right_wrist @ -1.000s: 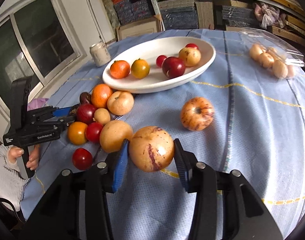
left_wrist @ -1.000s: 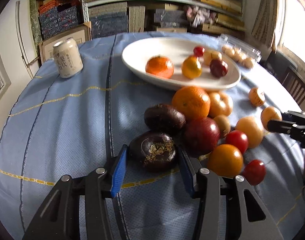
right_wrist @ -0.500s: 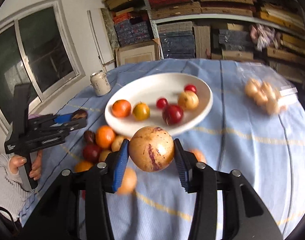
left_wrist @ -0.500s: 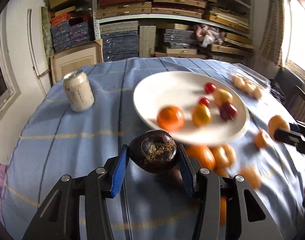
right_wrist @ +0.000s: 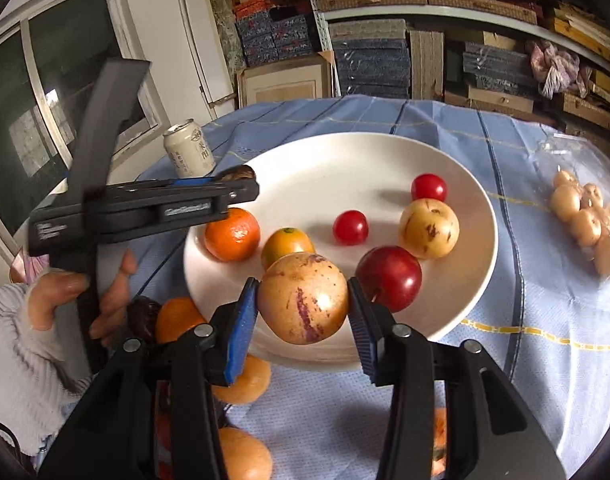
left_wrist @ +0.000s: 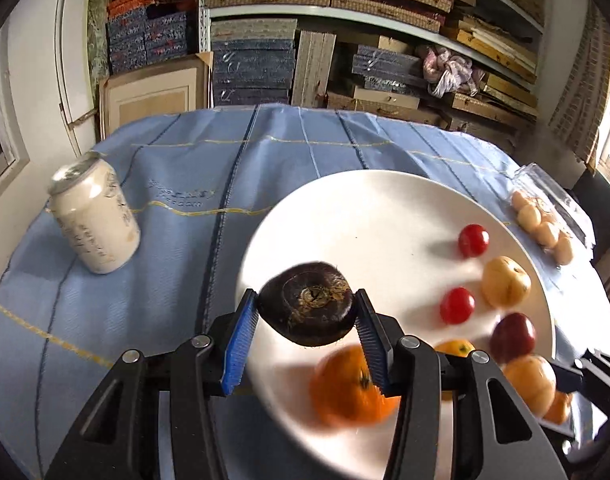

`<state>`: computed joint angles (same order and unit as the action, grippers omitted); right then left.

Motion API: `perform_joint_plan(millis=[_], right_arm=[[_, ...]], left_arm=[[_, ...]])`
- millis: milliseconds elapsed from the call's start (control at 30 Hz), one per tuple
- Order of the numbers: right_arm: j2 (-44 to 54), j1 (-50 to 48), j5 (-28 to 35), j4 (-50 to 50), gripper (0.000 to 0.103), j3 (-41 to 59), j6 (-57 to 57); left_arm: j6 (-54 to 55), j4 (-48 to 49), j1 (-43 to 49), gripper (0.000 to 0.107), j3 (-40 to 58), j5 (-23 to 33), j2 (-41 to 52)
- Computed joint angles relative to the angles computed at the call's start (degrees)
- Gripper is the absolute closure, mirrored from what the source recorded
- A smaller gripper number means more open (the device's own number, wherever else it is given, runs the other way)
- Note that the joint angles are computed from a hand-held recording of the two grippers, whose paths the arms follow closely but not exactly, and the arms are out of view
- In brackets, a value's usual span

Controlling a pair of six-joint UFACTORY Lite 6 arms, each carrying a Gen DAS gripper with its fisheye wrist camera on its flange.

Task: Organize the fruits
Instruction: 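Lower both held fruits onto the white plate and open both tools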

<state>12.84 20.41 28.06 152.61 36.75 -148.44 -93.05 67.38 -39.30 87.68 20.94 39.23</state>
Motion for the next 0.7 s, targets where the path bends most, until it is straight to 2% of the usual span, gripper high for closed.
perform_joint_plan(millis=[67, 133, 167, 267, 367, 467, 533, 600, 700], right_arm=[[0.93, -0.53, 0.48, 0.35, 0.059, 0.21, -0.57], [1.35, -1.15, 1.03, -0.72, 0.058, 0.24, 0.22], [0.93, -1.41, 1.28, -0.99, 0.058, -0.03, 0.45], [-3.11, -2.86, 2.16, -2.99, 0.058, -2.25, 2.3], [-12.58, -4.11, 2.4, -5.19, 0.054, -7.46, 5.39], [-25.09, -4.07, 1.35, -2.63, 0.031, -14.66, 4.67], [-34.65, -3.97, 0.38, 0.44, 0.012, -20.59, 3.49], [-43.95, -3.93, -2.3, 1.19, 0.008, -25.99, 4.36], [-57.27, -7.22, -4.8, -6.41, 0.005, -34.65, 12.54]], left_arm=[[-0.77, 0.58, 0.55, 0.054, -0.05, -0.26, -0.85], [-7.57, 6.75, 0.7, 0.047, -1.62, -0.64, -1.99], [-7.98, 7.08, 0.67, 0.047, -2.06, -0.64, -2.51], [-6.38, 5.83, -0.01, 0.047, -4.77, 0.08, -5.53], [-7.31, 6.42, -1.95, 0.045, -10.78, 2.56, -11.68], [-11.89, 9.9, -4.59, 0.033, -19.0, 6.31, -19.59], [-15.18, 11.61, -7.35, 0.031, -26.11, 9.61, -26.21], [-17.61, 11.66, -10.57, 0.028, -32.53, 13.02, -31.64], [-22.56, 11.26, -15.85, 0.021, -40.16, 17.43, -36.67]])
